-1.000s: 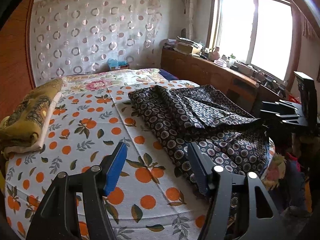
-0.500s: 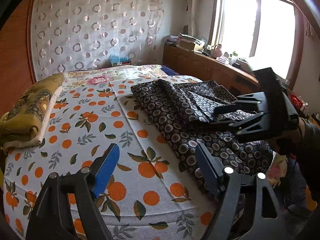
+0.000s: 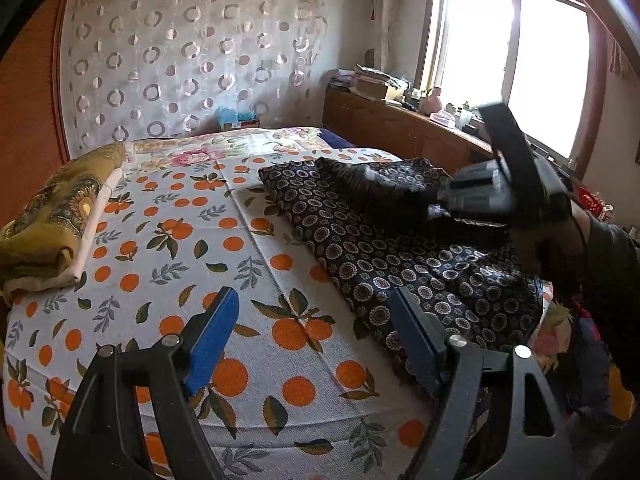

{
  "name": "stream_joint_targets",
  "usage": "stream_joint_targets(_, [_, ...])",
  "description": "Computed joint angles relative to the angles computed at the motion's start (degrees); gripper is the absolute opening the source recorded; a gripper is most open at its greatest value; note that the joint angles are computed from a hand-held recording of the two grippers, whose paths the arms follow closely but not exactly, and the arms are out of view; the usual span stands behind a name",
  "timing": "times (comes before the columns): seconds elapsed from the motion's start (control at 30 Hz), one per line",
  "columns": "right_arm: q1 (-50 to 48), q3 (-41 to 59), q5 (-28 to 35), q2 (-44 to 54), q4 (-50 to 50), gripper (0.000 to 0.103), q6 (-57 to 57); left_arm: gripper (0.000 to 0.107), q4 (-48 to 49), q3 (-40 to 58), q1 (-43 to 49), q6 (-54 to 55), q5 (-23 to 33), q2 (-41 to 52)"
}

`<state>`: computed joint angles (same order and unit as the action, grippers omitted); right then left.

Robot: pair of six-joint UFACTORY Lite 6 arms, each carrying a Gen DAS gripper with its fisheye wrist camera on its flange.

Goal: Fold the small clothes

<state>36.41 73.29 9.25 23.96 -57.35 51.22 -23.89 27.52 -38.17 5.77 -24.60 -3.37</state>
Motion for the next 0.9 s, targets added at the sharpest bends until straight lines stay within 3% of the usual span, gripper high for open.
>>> stream_joint_targets(0.13, [-6.1, 2.0, 0.4, -1.6, -3.4, 0.007, 5.4, 0.079, 0.1, 0.2, -0.3, -0.3, 0.0, 0.4])
stream_joint_targets(0.27, [-12.2, 10.9, 3.7, 3.7, 10.6, 0.007, -7.0, 0.079, -0.1, 0.5, -0.8, -0.4, 0.0, 0.8])
stream_joint_targets(0.37, [-13.3, 17.1, 6.9, 8.4, 14.3, 0.016, -12.7, 0.079, -0.3, 0.6, -1.0, -0.1, 0.0, 1.0])
stream_joint_targets(0.43, [-13.3, 20.9, 8.1, 11.8, 19.2, 0.036, -17.6, 0.079, 0.0, 0.6, -1.0, -0.3, 0.1, 1.0])
stream_joint_targets(0.5, [-13.3, 22.0, 7.8, 12.9, 21.6, 0.048, -20.3, 0.079, 0.1, 0.6, -1.0, -0.4, 0.0, 1.1])
stream_joint_targets(0.7, [-15.1, 28.3, 11.0, 18.9, 27.8, 0.048, -26.3, 0.079, 0.5, 0.9, -1.1, -0.7, 0.1, 1.9])
stream_joint_targets(0.77, [-16.0, 29.3, 10.7, 19.8, 32.1, 0.036, -30.5, 0.079, 0.4, 1.0, -1.3, -0.6, 0.2, 2.0])
stream_joint_targets(0.8, [-16.6, 29.3, 10.0, 19.9, 34.6, 0.011, -33.3, 0.079, 0.2, 1.2, -1.5, -0.4, 0.2, 2.1])
stream_joint_targets(0.83, [-17.2, 29.6, 9.9, 19.9, 36.2, 0.006, -35.4, 0.079, 0.1, 1.2, -1.6, -0.4, 0.3, 2.1])
stream_joint_targets(0.9, [-18.0, 28.6, 8.0, 19.1, 36.8, 0.004, -36.5, 0.079, 0.7, 1.3, -1.6, -0.9, 0.1, 2.5])
